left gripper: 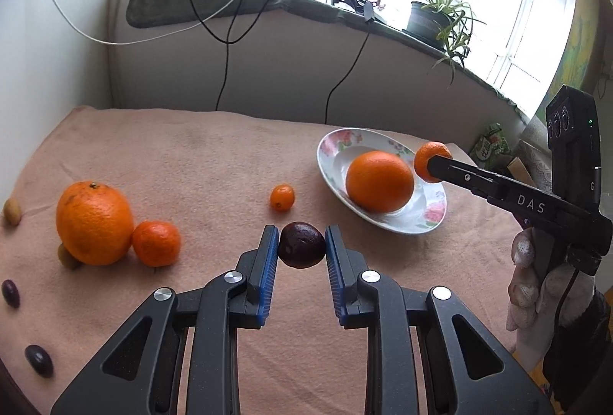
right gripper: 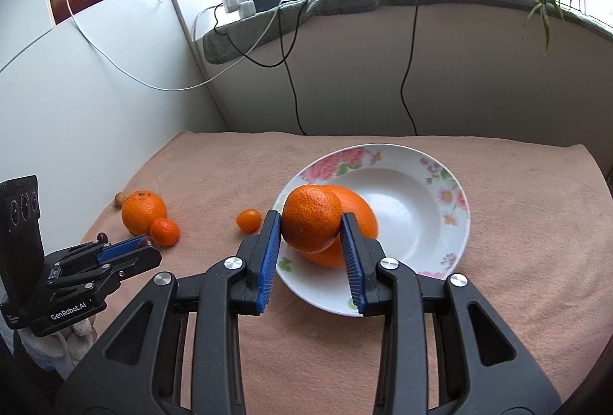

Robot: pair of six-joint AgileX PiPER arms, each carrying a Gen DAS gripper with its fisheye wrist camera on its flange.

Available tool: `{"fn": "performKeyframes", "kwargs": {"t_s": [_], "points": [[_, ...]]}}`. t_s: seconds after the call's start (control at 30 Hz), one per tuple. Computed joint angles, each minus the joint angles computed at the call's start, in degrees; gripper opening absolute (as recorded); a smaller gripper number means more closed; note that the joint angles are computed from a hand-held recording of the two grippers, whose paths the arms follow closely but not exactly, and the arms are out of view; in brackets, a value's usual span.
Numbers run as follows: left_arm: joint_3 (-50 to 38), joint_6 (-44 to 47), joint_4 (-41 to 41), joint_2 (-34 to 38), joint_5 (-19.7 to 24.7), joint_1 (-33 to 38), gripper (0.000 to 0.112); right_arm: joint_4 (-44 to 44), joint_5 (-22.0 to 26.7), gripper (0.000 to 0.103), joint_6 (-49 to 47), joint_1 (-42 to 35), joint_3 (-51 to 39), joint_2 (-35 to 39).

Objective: Organize fruits
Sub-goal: 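Carry the tangerine toward the plate while the left tool carries the plum there, then release the tangerine onto the plate while the left tool releases the plum there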

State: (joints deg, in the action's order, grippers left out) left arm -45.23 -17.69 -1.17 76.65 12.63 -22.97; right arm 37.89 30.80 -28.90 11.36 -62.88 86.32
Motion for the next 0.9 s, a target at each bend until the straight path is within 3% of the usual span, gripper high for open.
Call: {"fn": "performKeyframes", "kwargs": {"t_s": [0.63, 0.9], "points": [[-17.8, 0.2, 1.0, 16.0, 1.4, -11.6, 0.023, 3.7, 1.6, 0.033, -8.5, -11.5, 0.9, 3.4], [-24.8, -5.9, 9.2, 21.6, 3.9, -14.4, 0.023, 5.9, 2.7, 0.033, -11.5, -13.3, -2.3, 7.3]]}}
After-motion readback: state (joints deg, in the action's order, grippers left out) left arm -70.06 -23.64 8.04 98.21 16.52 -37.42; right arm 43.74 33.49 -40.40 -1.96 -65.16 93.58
